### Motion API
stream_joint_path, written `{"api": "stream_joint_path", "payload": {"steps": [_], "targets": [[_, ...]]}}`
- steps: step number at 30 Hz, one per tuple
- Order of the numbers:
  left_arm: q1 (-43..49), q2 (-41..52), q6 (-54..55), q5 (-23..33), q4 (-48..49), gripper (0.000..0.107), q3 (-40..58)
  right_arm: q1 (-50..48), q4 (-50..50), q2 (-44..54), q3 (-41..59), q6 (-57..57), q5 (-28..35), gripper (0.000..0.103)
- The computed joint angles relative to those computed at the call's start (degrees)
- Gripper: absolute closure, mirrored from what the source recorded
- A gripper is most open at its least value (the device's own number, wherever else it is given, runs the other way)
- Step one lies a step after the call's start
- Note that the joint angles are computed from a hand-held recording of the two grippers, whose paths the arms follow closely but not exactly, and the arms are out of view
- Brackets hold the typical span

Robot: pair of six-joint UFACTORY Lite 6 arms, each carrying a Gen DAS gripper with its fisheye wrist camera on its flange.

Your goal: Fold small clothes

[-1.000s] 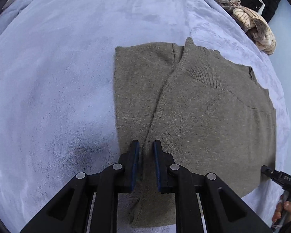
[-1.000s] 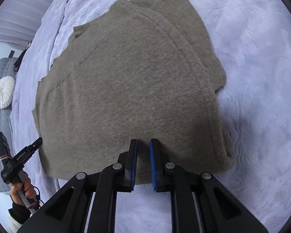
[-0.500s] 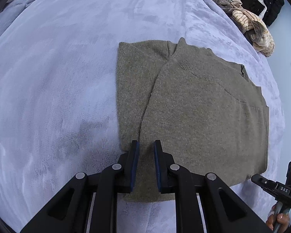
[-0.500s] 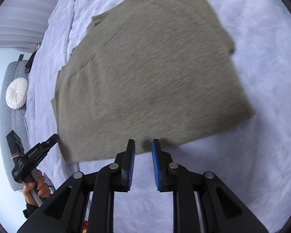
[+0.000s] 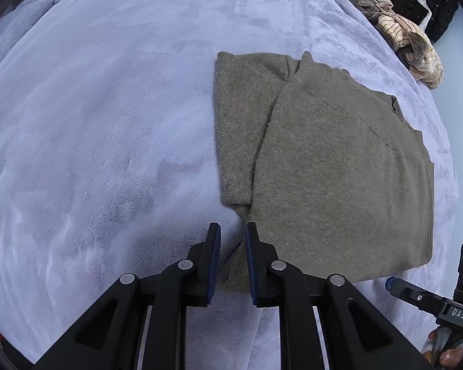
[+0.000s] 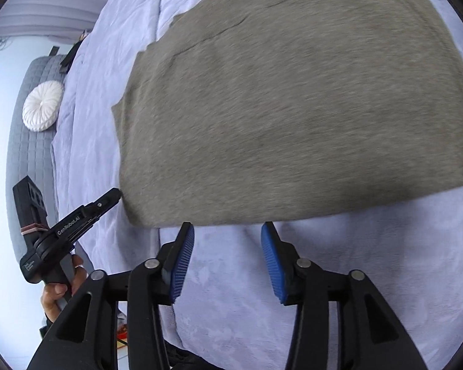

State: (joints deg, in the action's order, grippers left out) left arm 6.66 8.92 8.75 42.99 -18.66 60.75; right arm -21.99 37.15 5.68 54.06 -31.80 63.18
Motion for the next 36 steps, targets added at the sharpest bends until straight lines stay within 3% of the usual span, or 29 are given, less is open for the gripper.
{"api": "stream_joint_path", "payload": {"steps": [1,2,9,10,12,14,20,22,23,24,26,29,36], "targets": [[0.5,-0.5,-0.2,-0.2,0.5,0.023,-0.6,2.0,0.8,-0.2,-0.4,0.5,-0.4,0.047],[1.1,-2.2,-1.4,-1.6,1.8,0.005,-2.3,3.6,1.5,-0.2,-0.6,0.8,-0.8,0.047],[5.6,-6.9,-2.0,-4.3,6.1,0.005,-7.0,17.8,6.7,1.7,1.2,4.9,-3.6,0.047],[6.7,-7.1,-2.0,-4.5,6.4,0.005,-7.5,20.3,7.3,2.9,2.6,6.1,-4.4,0.045],[9.3,-7.1,-0.6,-4.8,5.7,0.005,-8.6,24.2,7.9,5.0,5.3,8.1,-5.8,0.027],[11.3,-6.9,-0.3,-5.8,6.8,0.005,-9.9,29.0,7.7,7.8,9.3,10.8,-8.1,0.027],[17.5,-9.7,2.7,-7.7,6.8,0.005,-15.0,43.3,-10.1,20.5,27.2,27.8,-13.3,0.027],[19.6,-10.3,4.9,-7.4,5.4,0.005,-15.7,46.3,-18.0,25.1,31.5,33.4,-12.8,0.049],[20.8,-10.7,6.5,-7.2,4.4,0.005,-16.0,46.3,-18.6,25.6,31.5,33.4,-13.2,0.074],[21.9,-11.1,7.9,-7.1,3.8,0.005,-16.3,45.3,-16.9,25.3,31.0,31.9,-13.2,0.082],[23.4,-11.8,9.6,-7.5,3.7,0.005,-17.1,41.2,-8.7,23.9,28.1,25.6,-12.1,0.090],[23.8,-11.5,10.7,-8.4,5.0,0.005,-17.7,36.6,0.7,22.5,24.9,17.2,-9.9,0.094],[21.7,-10.1,9.1,-7.4,3.3,0.005,-16.1,40.7,0.8,27.3,29.2,14.1,-7.3,0.094]]}}
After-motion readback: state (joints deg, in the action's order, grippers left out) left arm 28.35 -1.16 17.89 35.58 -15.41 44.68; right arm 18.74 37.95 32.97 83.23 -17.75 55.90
